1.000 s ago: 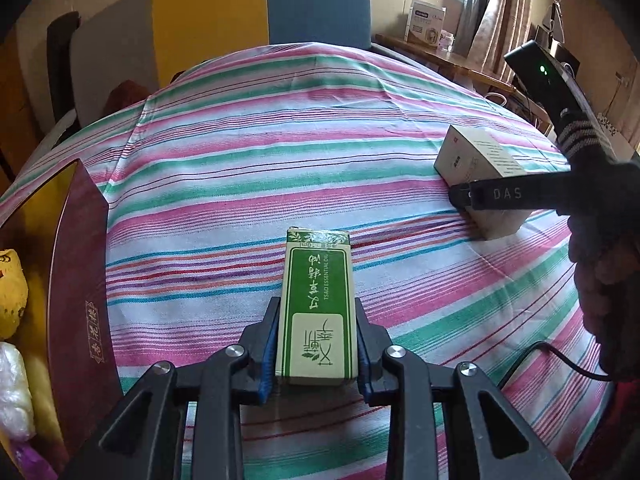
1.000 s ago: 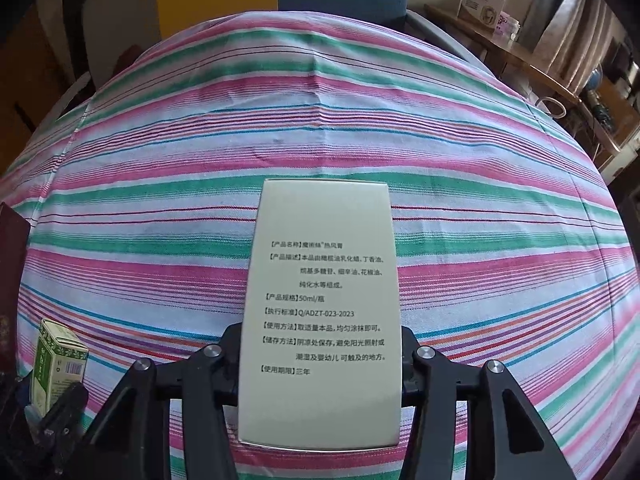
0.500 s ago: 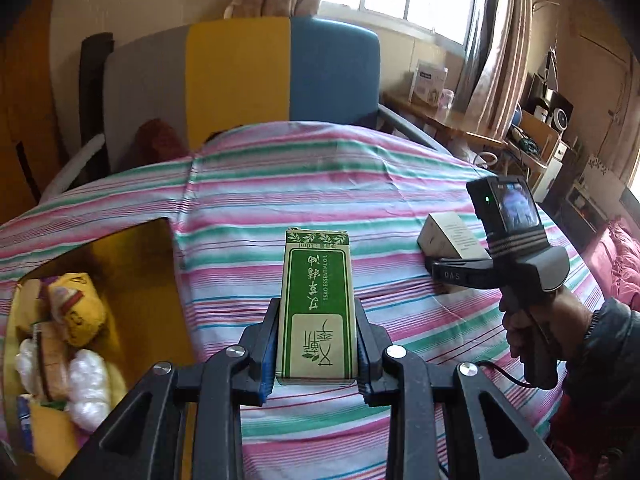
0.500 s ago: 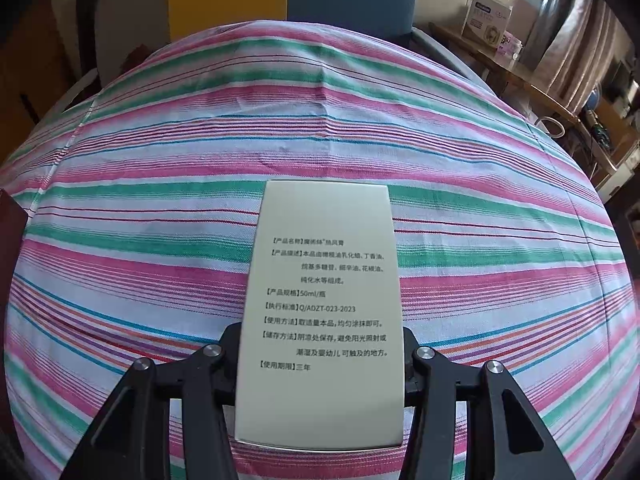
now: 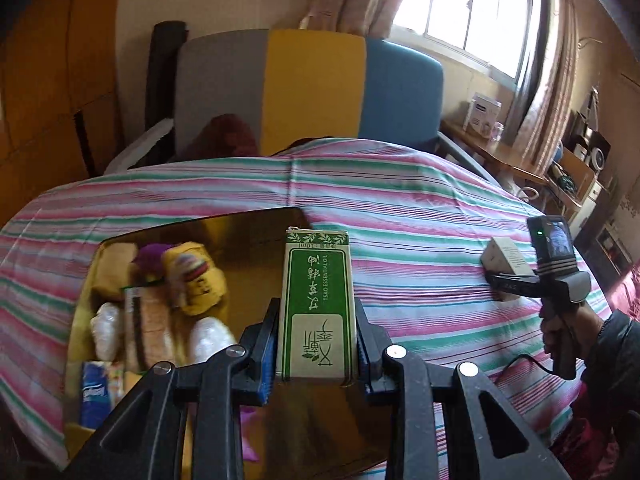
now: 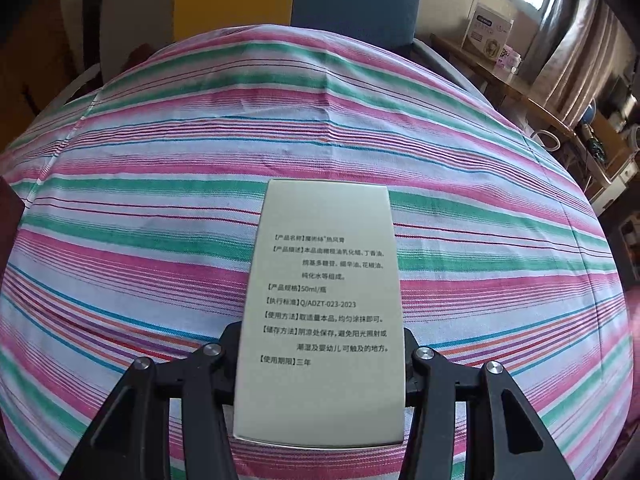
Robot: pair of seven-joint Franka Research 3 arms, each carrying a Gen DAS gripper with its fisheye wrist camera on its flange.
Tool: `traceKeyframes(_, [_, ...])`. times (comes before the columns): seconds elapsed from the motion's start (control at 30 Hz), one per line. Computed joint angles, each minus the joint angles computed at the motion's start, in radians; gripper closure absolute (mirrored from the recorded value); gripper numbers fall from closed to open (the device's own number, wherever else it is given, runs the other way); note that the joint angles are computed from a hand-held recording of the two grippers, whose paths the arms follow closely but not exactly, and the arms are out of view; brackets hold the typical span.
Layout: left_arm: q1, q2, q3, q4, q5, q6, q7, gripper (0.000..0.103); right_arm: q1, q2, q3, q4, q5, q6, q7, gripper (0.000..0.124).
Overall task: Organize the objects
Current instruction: 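Carry the green box into the tray and open the left gripper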
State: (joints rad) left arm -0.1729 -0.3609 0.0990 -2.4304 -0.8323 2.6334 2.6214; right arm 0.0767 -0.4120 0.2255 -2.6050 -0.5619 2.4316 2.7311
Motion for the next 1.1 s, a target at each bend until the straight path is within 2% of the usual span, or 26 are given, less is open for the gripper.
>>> traceKeyframes(0.17, [0.043, 0.061, 0.009, 0.029, 0.009, 0.022, -0.025, 0.072, 0.003, 0.011, 0.003, 0.01, -0.017, -0.016, 0.0, 0.073])
traceKeyframes(0.47, [0.13, 0.136, -0.003, 0.084, 0.026, 0.009, -0.064, 0.072, 0.004, 0.012, 0.009, 0.004, -0.042, -0.014, 0.026, 0.073])
traceKeyframes(0.73, [0.182, 0.202, -0.047, 0.14, 0.027, -0.111, -0.116, 0.072, 0.028, 0.042, 0.004, 0.041, -0.066, -0.071, 0.045, 0.073])
traceKeyframes(1.1, [0.203, 0.299, -0.126, 0.259, 0.047, -0.176, -0.233, 0.072, 0.04, 0.047, -0.02, 0.047, -0.053, -0.064, 0.03, 0.073])
